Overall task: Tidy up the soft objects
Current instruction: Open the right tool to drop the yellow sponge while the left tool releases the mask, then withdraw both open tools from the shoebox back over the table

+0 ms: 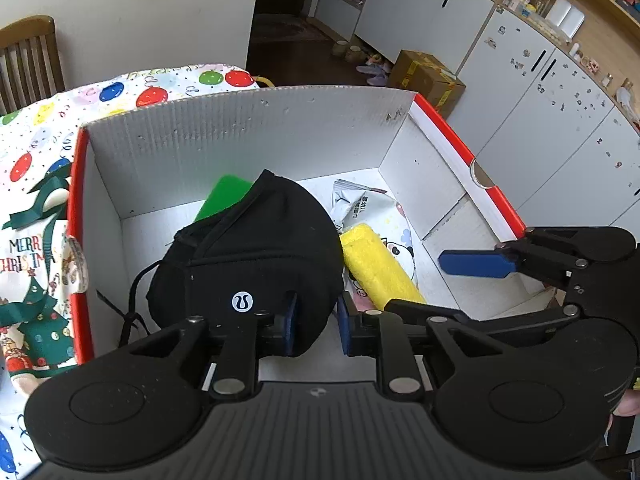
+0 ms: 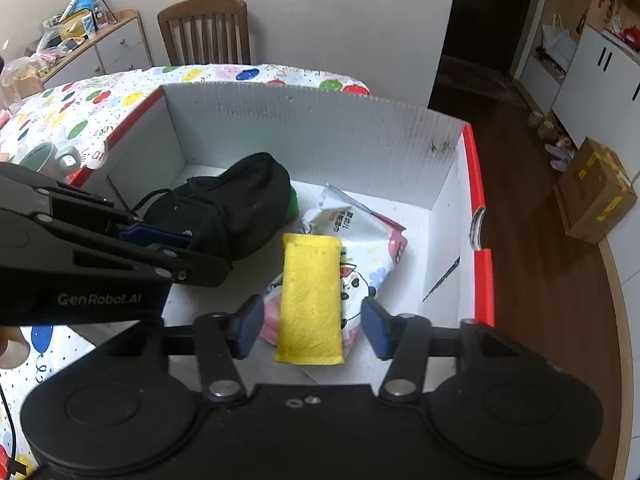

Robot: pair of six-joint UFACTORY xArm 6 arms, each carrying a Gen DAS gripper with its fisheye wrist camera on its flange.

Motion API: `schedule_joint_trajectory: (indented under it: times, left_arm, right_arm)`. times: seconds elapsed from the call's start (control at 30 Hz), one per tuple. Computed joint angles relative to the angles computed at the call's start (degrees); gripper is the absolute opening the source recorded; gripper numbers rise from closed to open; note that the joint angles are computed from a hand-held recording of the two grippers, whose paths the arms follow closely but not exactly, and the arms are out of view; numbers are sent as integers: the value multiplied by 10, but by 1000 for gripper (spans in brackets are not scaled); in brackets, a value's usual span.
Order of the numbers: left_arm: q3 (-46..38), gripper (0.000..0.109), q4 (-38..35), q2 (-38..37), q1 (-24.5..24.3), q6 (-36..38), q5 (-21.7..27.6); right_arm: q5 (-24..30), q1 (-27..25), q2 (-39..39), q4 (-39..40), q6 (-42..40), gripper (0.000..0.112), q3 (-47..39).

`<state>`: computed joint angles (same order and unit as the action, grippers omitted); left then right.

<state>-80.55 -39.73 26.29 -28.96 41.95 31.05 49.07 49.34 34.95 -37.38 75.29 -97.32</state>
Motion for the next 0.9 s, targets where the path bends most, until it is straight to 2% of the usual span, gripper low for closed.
schedule_joint_trajectory:
  times: [0.07,0.13,0.2,0.6,0.73,0.9]
  left_arm:
    - [7,25,-4,-6,0,6,-6]
    - [12,34,-7,-11,0,8,-11]
    - [15,66,-9,-15,0,9,-15]
    - [79,67,-71,-80,0,70,-54]
    - [106,67,-86,-109,0,91,-73]
    - [133,69,-132,-144,6,135,-80]
  right_arm:
    - [-1,1,-4,-6,4,59,3]
    - [-3,2,-8,-10,8,62,7]
    - [-5,3,-13,-13,8,63,13]
    - [-17,15,-57,-49,47,74,52]
    - [-22,22,-68,-66,64,80,57]
    - [-22,30,-76,-86,86,85,56]
